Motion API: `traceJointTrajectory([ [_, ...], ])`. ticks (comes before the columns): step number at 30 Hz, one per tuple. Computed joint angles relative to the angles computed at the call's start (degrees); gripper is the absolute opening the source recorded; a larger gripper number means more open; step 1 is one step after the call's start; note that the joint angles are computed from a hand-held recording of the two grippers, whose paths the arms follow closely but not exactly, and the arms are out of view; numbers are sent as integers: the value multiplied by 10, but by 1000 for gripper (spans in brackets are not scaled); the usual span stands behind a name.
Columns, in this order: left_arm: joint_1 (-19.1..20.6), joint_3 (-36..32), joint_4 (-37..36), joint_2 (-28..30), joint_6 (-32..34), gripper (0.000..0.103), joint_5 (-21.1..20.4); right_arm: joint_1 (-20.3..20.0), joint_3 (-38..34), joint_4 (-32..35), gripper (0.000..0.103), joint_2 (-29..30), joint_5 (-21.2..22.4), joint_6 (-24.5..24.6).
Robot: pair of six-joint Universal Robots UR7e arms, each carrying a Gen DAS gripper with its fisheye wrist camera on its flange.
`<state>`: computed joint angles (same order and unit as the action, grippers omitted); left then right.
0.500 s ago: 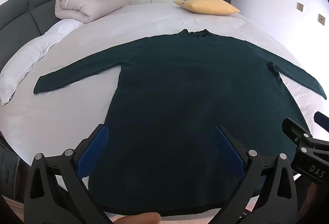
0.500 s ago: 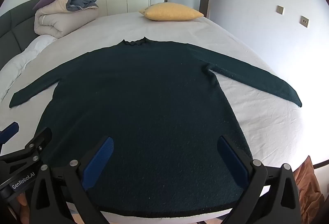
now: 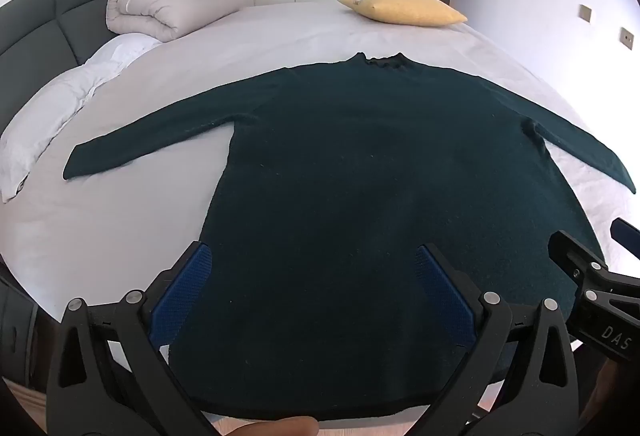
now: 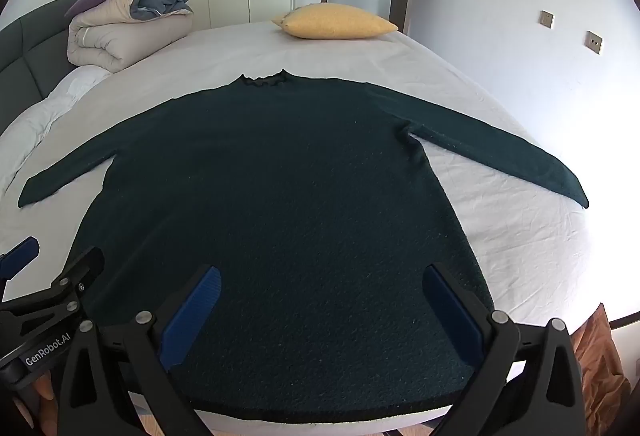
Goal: Fold small clothes
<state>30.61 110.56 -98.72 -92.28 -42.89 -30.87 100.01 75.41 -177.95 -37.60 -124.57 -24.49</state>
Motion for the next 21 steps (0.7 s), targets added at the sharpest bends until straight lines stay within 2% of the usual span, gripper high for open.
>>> traceJointTrajectory([
  [21, 2, 2, 1, 1, -7, 103, -7, -3, 2, -6, 103, 7, 1, 0],
])
